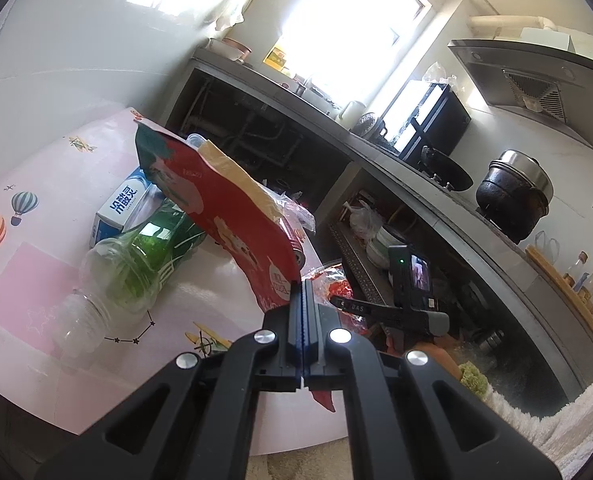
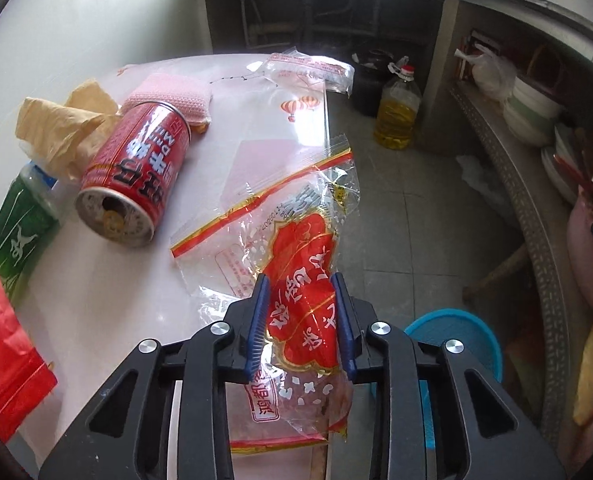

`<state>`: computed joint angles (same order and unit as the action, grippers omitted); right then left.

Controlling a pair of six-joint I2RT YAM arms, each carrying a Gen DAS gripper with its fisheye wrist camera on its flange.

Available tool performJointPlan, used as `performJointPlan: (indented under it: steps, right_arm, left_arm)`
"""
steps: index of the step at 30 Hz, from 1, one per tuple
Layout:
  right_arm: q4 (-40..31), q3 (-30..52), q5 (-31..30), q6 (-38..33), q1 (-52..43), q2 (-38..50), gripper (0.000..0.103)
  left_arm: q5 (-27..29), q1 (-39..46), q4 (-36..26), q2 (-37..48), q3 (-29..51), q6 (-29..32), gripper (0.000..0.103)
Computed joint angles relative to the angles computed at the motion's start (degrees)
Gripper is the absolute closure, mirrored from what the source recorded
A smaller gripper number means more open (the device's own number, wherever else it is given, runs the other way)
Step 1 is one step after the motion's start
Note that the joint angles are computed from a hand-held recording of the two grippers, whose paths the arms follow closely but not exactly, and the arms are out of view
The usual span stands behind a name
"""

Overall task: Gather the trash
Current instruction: 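Carry the red snack bag with the left tool over the blue wastebasket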

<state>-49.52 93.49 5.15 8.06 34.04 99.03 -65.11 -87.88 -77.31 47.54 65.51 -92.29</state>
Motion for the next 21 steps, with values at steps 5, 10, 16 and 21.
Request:
performJointPlan:
  steps: [5, 10, 16, 21]
  right_arm:
    - [0.38, -5.27, -7.08, 4.37, -4.22, -5.57, 0.088]
    - [1.77, -10.67, -12.50, 7.30, -9.28, -12.02, 0.090]
    - [2.51, -17.11, -13.88, 7.53, -16.53, -20.42, 0.091]
    - [2.18, -23.44, -15.84, 5.12, -26.30, -27.41, 0.091]
  left_arm:
    - [-1.54, -2.72, -3.54, 2.63, 2.29, -2.96, 0.103]
    - [-2.28, -4.80, -3.10, 6.31, 5.55, -1.23, 0.103]
    - [6.24, 3.05, 19.21, 8.65, 6.46, 25.32, 0.103]
    - [21.30, 13.36, 33.26, 17.91, 12.70, 45.34, 0.103]
